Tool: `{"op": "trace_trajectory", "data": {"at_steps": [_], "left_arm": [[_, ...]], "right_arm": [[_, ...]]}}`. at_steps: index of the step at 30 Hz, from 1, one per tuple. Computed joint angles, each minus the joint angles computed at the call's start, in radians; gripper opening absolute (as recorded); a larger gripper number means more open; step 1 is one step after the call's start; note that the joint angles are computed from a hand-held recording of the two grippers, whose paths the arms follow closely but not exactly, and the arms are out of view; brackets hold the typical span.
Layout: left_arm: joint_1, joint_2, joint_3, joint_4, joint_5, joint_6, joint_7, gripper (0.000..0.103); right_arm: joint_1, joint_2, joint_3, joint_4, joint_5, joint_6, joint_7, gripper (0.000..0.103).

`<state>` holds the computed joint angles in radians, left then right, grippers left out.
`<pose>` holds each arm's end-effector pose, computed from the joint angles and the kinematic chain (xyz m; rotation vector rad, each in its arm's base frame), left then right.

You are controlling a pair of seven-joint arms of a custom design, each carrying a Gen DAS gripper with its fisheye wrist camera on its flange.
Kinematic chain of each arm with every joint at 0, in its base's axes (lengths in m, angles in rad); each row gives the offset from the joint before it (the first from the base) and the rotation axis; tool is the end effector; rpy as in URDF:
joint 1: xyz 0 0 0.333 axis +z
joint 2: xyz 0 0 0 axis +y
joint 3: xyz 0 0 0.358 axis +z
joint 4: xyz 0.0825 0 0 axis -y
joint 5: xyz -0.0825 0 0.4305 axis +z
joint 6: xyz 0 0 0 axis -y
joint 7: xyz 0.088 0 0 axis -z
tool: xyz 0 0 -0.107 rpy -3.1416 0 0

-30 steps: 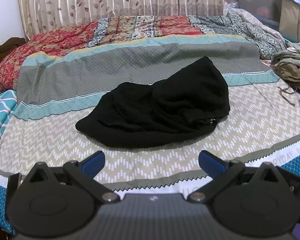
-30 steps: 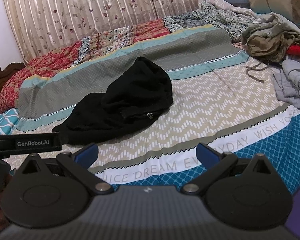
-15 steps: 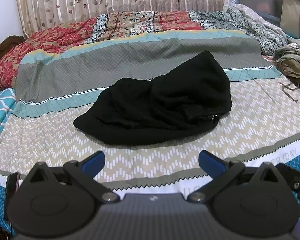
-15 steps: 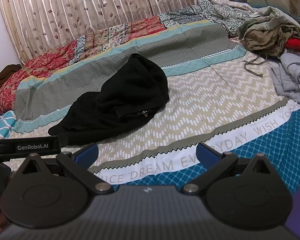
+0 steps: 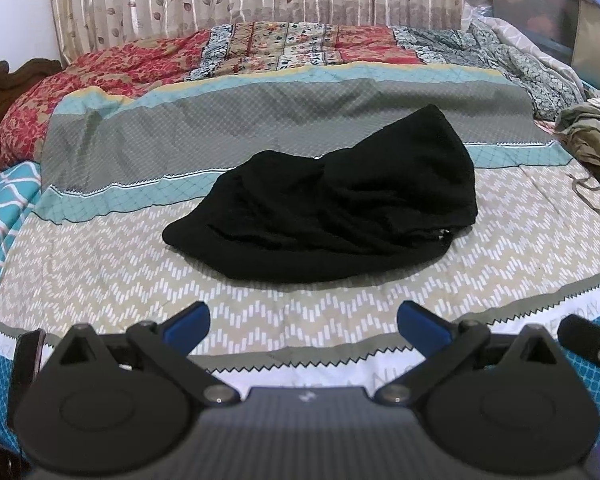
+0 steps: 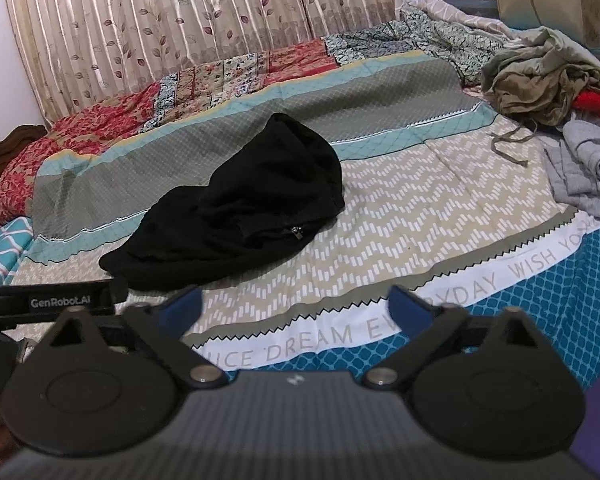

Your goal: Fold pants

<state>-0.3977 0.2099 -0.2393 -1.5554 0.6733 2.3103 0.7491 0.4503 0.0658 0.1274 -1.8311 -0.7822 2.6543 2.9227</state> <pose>0.5996 -0.4058 0.6253 -1.6440 1.8485 -0.6512 0.5560 0.3828 0.6006 -1.4235 1.7742 -0.5622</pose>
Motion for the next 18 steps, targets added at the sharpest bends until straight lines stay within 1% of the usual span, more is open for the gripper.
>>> {"op": "trace_trajectory", "data": {"at_steps": [1,2,4,6,9,13,15,18], "left_arm": [[0.005,-0.003,0.001,-0.008,-0.008,0.010,0.001,0.103],[0.011,-0.006,0.002,-0.017,-0.016,0.022,0.003,0.103],[0.031,-0.020,0.006,-0.051,-0.036,0.063,0.004,0.103],[0.055,-0.035,0.012,-0.091,-0.055,0.108,0.019,0.103],[0.092,-0.044,0.028,-0.129,-0.060,0.155,0.031,0.103],[0.143,-0.013,0.056,-0.119,-0.061,0.215,0.024,0.103],[0.174,0.028,0.061,-0.087,-0.099,0.236,0.051,0.103],[0.223,0.115,0.053,0.004,-0.226,0.213,0.098,0.103]], "right_arm": [[-0.001,0.004,0.002,0.003,0.023,0.000,-0.019,0.074],[-0.002,0.009,0.003,0.005,0.044,0.002,-0.035,0.071],[-0.004,0.019,0.005,0.009,0.079,0.015,-0.070,0.059],[-0.003,0.032,0.008,0.021,0.110,0.026,-0.121,0.052],[0.002,0.059,0.005,0.042,0.132,0.034,-0.155,0.050],[-0.005,0.100,0.012,0.073,0.243,0.028,-0.233,0.050],[-0.008,0.116,0.015,0.085,0.295,0.025,-0.266,0.051],[-0.011,0.137,0.012,0.096,0.342,0.031,-0.289,0.051]]}}
